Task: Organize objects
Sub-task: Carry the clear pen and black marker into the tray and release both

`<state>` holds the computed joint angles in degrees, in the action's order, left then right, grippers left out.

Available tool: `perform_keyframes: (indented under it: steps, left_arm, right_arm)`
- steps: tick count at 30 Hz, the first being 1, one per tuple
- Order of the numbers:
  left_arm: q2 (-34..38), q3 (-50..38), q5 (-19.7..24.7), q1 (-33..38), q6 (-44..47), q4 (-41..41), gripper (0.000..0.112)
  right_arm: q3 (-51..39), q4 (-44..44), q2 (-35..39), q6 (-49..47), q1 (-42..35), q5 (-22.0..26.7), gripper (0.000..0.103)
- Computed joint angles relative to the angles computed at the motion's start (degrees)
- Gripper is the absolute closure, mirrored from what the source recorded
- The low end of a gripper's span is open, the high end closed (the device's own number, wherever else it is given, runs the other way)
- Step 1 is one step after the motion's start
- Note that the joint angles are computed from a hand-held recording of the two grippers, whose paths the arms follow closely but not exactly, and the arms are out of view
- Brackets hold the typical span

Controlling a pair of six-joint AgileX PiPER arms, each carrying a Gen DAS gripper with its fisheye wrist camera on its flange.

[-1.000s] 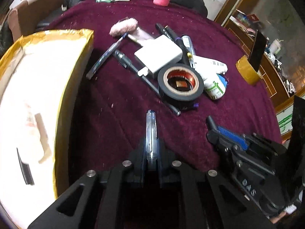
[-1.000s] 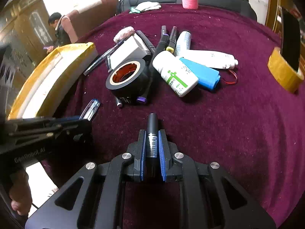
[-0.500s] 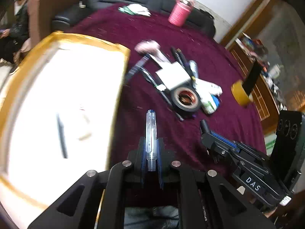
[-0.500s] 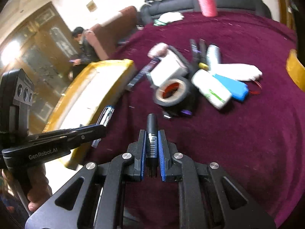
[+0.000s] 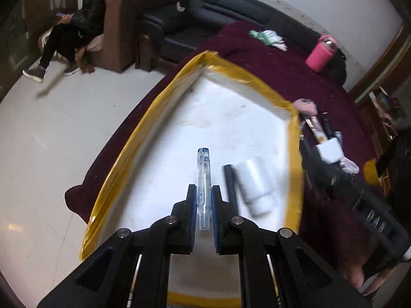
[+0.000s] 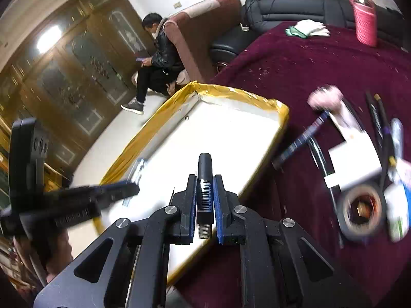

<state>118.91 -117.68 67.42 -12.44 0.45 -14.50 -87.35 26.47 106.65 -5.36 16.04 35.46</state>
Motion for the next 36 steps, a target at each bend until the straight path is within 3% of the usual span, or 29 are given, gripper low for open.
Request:
perform_keyframes:
  steps: [6,9,15,18,26,30,31,32,34,35,36]
  left_arm:
    - [1.87,-0.41,0.12,0.15,-0.53,2.19,0.104]
    - [3.6,-2.75,1.44,-0.92,-1.44,3.95,0.104]
    - [3.48,-2.22,-0.01,-2.17,-0.61,4.7,0.104]
    - [3.96,-2.99,0.7,-2.08,-0.01,3.73,0.104]
    - [-0.17,3.52,-4.79,-2.84,1.7,2.15,0.102]
    - [-4.35,8.76,-7.88,-3.16,2.59,-0.3,0.093]
    - [-6.05,11.13,-9.87,-3.35,2.89,-0.99,0.081]
    - [-8.11,13.88,-12.29,-3.84,3.01,-1.54,0.062]
    - [-10.33,16.86,-15.5,-4.88,3.44,-2.37,0.046]
    - [-11.59,18.17,-16.48,-6.02,3.09,-2.25,0.045]
    - [-11.93,18.23,-16.4,-6.66,3.12,-2.58,0.045]
  right_arm:
    - [-17.63,-10.16,12.29,9.01,2.3,7.07,0.091]
    - [-22.97,-12.39,16.14,11.45,2.62,9.99,0.091]
    - [-28.72,-17.66,20.58,14.69,3.46,14.14,0.09]
    - [-28.07,-18.55,20.18,15.17,3.75,14.08,0.091]
    - [-20.97,-10.97,16.13,12.27,1.55,10.14,0.09]
    - [-11.78,-4.15,10.07,7.27,-0.07,5.14,0.09]
    - [-7.18,-0.02,6.87,3.39,-0.87,2.41,0.09]
    - [-3.34,3.01,4.11,0.37,-1.45,0.14,0.084]
    - [6.13,9.59,-2.88,-5.95,-2.82,-5.44,0.054]
    - [9.95,12.42,-5.83,-8.3,-3.49,-7.44,0.036]
    - [13.83,15.16,-8.89,-10.61,-4.15,-9.45,0.033]
